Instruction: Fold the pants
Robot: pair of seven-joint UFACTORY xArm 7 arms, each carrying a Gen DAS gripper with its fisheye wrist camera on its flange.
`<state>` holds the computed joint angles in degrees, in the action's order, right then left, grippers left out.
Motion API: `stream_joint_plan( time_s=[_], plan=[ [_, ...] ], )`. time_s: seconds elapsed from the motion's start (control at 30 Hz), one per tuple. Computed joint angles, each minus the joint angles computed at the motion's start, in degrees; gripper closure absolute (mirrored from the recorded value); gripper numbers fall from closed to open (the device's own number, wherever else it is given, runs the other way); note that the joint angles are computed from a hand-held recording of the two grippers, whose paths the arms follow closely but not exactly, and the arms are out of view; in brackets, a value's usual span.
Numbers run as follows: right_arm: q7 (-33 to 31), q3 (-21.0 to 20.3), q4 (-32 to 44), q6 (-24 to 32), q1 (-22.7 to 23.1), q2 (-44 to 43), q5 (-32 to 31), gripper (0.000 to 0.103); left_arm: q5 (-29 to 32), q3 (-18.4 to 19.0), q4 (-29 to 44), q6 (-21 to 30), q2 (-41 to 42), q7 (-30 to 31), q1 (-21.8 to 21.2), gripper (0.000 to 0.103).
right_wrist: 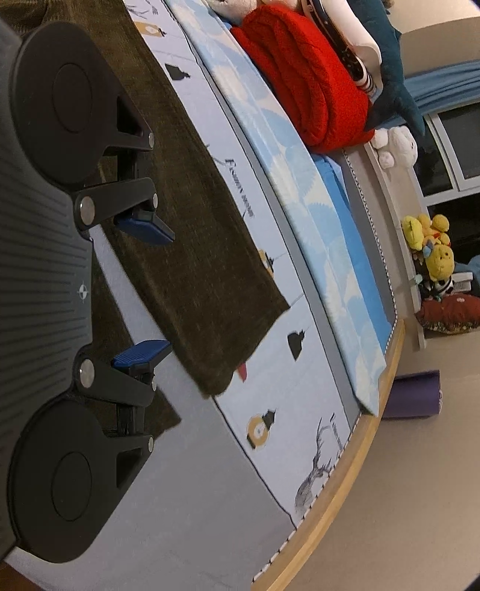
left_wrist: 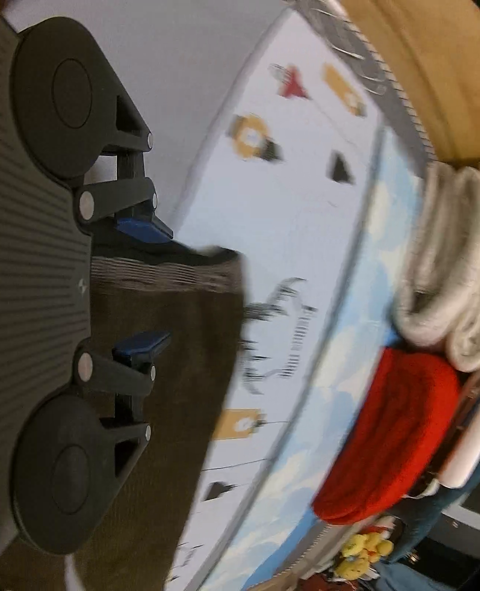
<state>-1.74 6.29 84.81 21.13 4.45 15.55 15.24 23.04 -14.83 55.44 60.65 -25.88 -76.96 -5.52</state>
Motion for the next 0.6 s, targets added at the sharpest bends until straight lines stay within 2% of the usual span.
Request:
stream_joint_plan(
  time_s=[0.17,0.27,0.37,0.43,0.47,0.6],
  plan=[
    [-1.13,0.2,0.64,1.12,-1.65,0.8,1.9,0.044,-4.91,-3.05,-3.2,4.29,-8.28,-2.35,-3.17,0.045],
    [-2.22,1.35,1.58,2.94,-2.78,1.44,5.27,0.044,-5.9,-5.86,-6.38,6.53,-9.76,-5.65,-3.61,0.043],
    [-3.98,2.39,2.0,4.65,-3.22,1.47,8.27,0.045,-9.35,-4.32,-7.83,9.76,-7.31,-1.45,-6.39,0.043],
    [-6.0,2.58,1.46,4.47,-2.76,1.02,8.62,0.046,-7.17,-5.0,-7.3,12.91,-5.62,0.4,-6.61,0.03],
    [-6.92,2.5,1.18,4.26,-2.33,0.85,8.17,0.046,-6.89,-4.75,-7.91,13.06,-5.71,0.73,-6.94,0.022],
    [-9.31,1.92,0.83,4.18,-0.98,0.78,6.34,0.046,-8.68,-2.51,-10.97,10.8,-7.68,1.23,-7.65,0.022]
  ],
)
